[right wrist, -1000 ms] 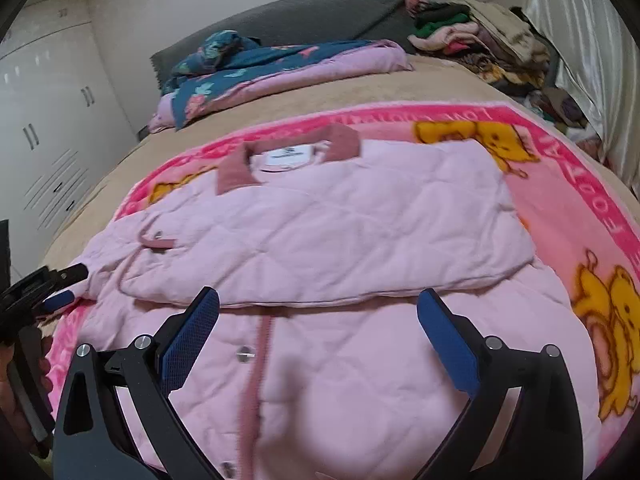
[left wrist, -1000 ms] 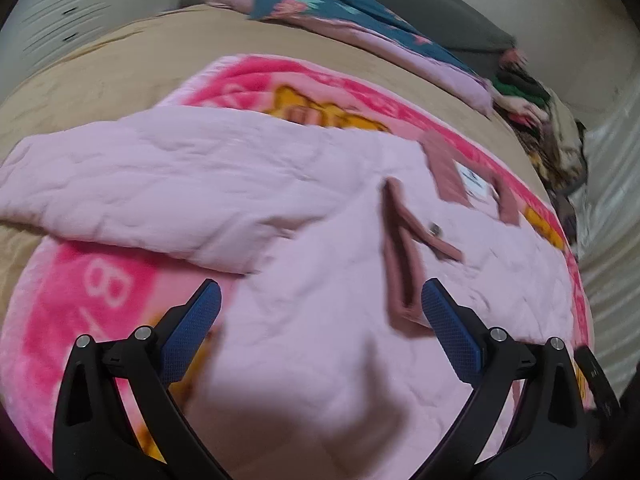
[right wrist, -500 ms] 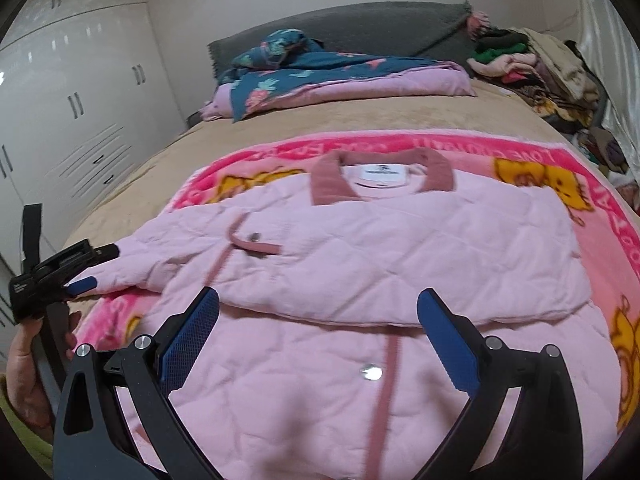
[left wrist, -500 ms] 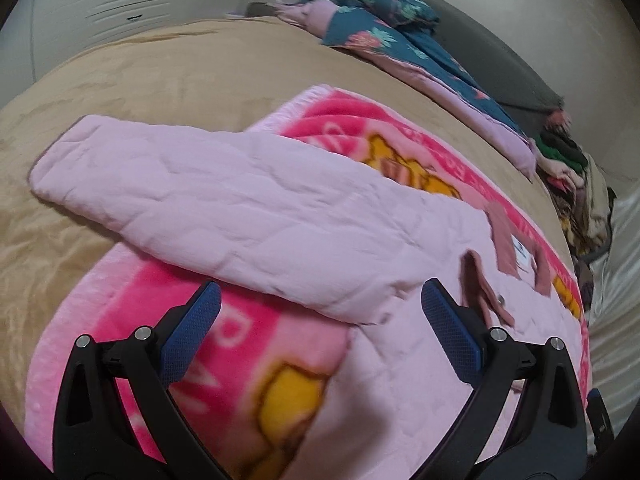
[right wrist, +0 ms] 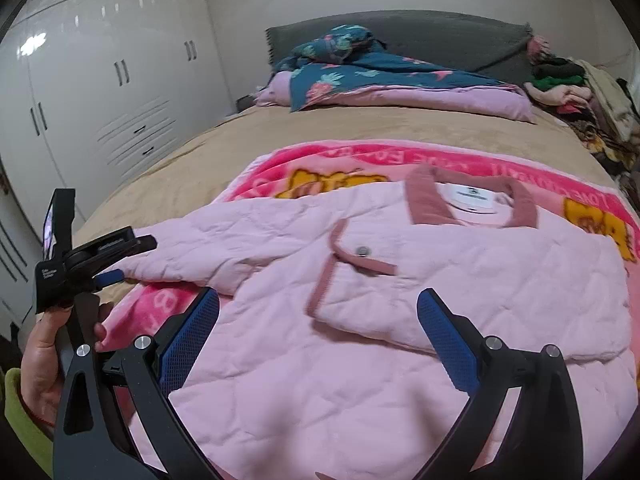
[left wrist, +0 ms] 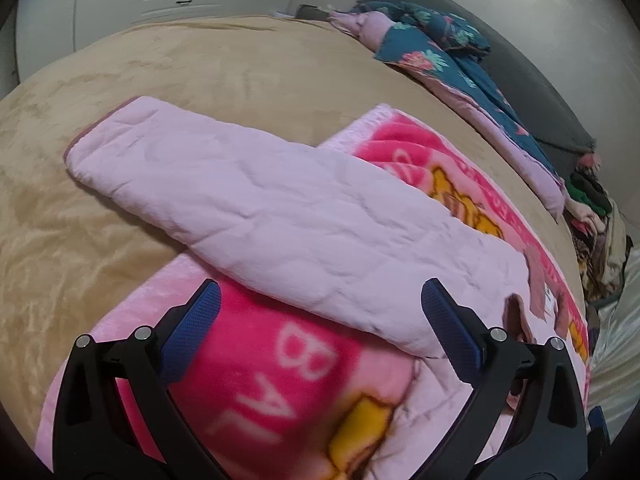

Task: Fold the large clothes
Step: 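Move the left tool toward the cuff of the other sleeve, then close the left gripper on the sleeve cuff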

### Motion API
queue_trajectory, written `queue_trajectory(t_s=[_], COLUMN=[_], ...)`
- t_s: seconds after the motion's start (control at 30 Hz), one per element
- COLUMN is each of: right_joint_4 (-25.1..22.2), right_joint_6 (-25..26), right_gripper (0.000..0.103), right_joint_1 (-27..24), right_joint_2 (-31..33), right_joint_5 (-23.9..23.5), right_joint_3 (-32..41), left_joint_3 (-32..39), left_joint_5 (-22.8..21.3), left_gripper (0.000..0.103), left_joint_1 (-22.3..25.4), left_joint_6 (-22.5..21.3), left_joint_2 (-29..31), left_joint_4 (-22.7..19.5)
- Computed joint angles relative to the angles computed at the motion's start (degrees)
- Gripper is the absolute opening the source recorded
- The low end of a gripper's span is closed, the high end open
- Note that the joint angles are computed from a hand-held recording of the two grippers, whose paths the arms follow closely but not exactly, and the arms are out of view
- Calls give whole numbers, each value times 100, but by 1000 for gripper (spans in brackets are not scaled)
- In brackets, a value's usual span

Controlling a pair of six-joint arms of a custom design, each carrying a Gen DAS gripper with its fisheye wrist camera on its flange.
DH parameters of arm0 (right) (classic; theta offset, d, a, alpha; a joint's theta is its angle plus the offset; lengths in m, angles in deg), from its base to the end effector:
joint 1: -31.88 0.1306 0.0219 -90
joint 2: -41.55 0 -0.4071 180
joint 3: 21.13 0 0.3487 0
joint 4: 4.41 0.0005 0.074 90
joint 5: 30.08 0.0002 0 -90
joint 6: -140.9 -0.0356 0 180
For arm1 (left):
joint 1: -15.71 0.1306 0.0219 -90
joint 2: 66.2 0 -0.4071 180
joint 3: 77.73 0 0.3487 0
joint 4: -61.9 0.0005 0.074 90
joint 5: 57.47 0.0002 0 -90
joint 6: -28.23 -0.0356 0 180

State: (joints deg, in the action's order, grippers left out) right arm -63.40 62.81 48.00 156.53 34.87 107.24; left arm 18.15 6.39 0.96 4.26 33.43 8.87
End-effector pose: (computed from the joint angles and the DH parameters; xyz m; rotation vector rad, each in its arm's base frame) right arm 0.5793 0.1826 0.5043 -0.7688 2.2082 0.5519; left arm 0.4834 -0.1116 0.4204 -1.1958 2.1048 -0.0398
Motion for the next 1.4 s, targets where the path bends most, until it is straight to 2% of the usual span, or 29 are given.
queue_trajectory(t_s=[0.33, 0.53, 0.87, 1.13, 1.3, 1.4], right_joint_4=[-251, -376, -491, -530, -428, -319], right_joint_6=[220, 275, 238, 167, 141, 93], right_gripper=[99, 99, 99, 99, 99, 99], right_joint_1=[470, 686, 816, 727, 654, 588], right_joint_2=[303, 562, 836, 966, 970, 925], right_joint_5=[146, 224, 345, 362, 462, 486], right_joint_3=[357, 591, 735, 843, 816, 748], left_joint_3=[-428, -639, -1162, -1667, -1820, -2100], left_joint_5=[175, 230, 474, 673, 619, 574], left_gripper=[94, 94, 94, 94, 94, 94], left_joint_1=[294, 522, 945, 1233, 1327, 1391], left_joint_6=[333, 345, 544, 811, 900, 1060], left_joint_2=[-196, -173, -284, -466, -539, -691], left_joint_4=[140, 300, 790, 1473, 1766, 2162])
